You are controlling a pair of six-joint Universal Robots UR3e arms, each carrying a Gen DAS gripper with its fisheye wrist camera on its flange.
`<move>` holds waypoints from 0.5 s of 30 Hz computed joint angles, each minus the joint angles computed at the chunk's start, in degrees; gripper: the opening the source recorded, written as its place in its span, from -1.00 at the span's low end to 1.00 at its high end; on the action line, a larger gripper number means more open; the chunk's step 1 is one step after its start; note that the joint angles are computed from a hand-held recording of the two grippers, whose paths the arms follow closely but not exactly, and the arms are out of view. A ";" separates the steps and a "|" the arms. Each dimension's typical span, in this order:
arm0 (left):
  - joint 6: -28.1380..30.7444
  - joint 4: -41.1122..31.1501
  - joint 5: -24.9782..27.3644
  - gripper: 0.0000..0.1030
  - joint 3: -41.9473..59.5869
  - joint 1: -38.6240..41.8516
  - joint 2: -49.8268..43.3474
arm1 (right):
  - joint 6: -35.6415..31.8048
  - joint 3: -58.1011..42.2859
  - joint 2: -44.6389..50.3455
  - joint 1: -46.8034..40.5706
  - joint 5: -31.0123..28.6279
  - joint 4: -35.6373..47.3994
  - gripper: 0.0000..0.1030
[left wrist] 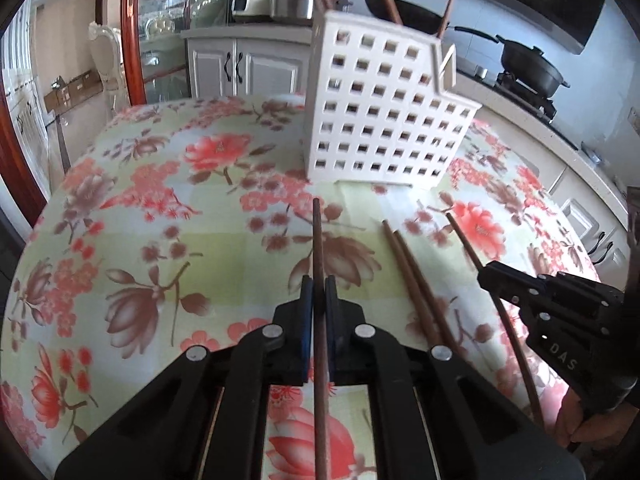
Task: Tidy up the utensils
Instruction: 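Lift both chopsticks upright and carry them toward the white basket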
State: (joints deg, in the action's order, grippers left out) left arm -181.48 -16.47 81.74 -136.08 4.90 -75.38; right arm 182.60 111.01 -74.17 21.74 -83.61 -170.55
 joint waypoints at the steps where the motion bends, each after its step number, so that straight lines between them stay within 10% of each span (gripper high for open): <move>1: -0.11 -0.41 0.26 -0.89 0.13 -0.43 0.99 | -0.04 0.39 -0.49 -0.07 0.18 -0.63 -0.89; 15: 0.47 -8.88 0.63 -0.89 1.17 -0.80 17.10 | -0.13 4.45 -10.60 -0.46 1.55 -4.13 -0.89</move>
